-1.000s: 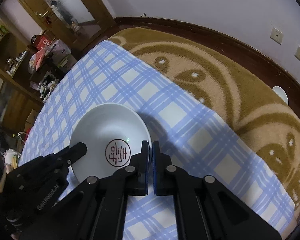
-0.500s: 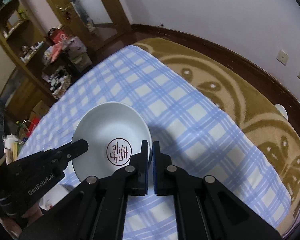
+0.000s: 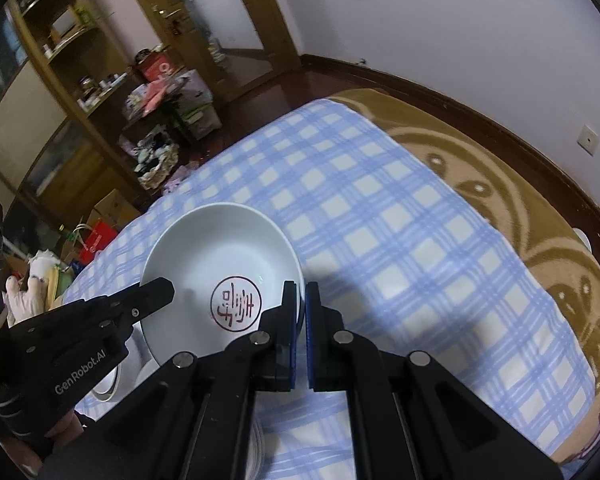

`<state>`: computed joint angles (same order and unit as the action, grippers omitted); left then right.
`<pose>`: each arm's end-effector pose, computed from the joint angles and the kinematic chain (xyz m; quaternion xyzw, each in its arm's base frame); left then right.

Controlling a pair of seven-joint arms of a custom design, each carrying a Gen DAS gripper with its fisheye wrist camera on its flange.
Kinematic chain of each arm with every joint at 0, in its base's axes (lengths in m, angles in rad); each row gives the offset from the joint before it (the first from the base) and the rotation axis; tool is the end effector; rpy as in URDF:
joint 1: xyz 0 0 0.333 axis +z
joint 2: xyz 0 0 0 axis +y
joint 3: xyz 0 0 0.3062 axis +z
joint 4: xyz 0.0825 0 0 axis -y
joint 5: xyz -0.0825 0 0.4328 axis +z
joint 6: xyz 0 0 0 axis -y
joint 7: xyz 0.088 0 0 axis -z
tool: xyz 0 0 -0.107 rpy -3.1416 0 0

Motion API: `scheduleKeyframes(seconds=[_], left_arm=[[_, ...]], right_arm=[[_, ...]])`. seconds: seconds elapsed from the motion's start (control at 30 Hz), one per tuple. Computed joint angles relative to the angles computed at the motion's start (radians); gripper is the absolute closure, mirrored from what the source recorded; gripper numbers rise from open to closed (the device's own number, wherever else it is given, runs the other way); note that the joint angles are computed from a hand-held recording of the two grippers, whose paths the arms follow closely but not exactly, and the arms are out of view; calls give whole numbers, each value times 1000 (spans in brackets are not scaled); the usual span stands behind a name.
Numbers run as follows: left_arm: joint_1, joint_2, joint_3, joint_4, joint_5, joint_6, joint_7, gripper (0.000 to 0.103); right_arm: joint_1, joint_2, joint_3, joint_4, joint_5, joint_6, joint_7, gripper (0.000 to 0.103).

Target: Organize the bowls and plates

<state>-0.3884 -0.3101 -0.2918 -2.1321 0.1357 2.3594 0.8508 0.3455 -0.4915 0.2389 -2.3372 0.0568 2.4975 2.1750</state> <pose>0.4269 -0.3602 0.5677 -0.6653 0.6935 -0.2468 0.1241 0.4149 0.2887 0.5647 -0.6558 0.6855 -0.0932 0.3022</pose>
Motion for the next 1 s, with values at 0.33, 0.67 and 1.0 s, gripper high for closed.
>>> scheduleKeyframes(seconds=[0.33, 0.67, 1.0], left_arm=[[18, -228, 49, -173, -11, -88, 34, 96], [44, -433, 96, -335, -43, -124, 53, 96], [80, -606, 146, -442, -58, -172, 76, 96]], right_arm=[[57, 114, 79, 114, -82, 1, 64, 98], [128, 227, 99, 237, -171, 4, 104, 98], [217, 341, 77, 324, -168, 49, 84, 98]])
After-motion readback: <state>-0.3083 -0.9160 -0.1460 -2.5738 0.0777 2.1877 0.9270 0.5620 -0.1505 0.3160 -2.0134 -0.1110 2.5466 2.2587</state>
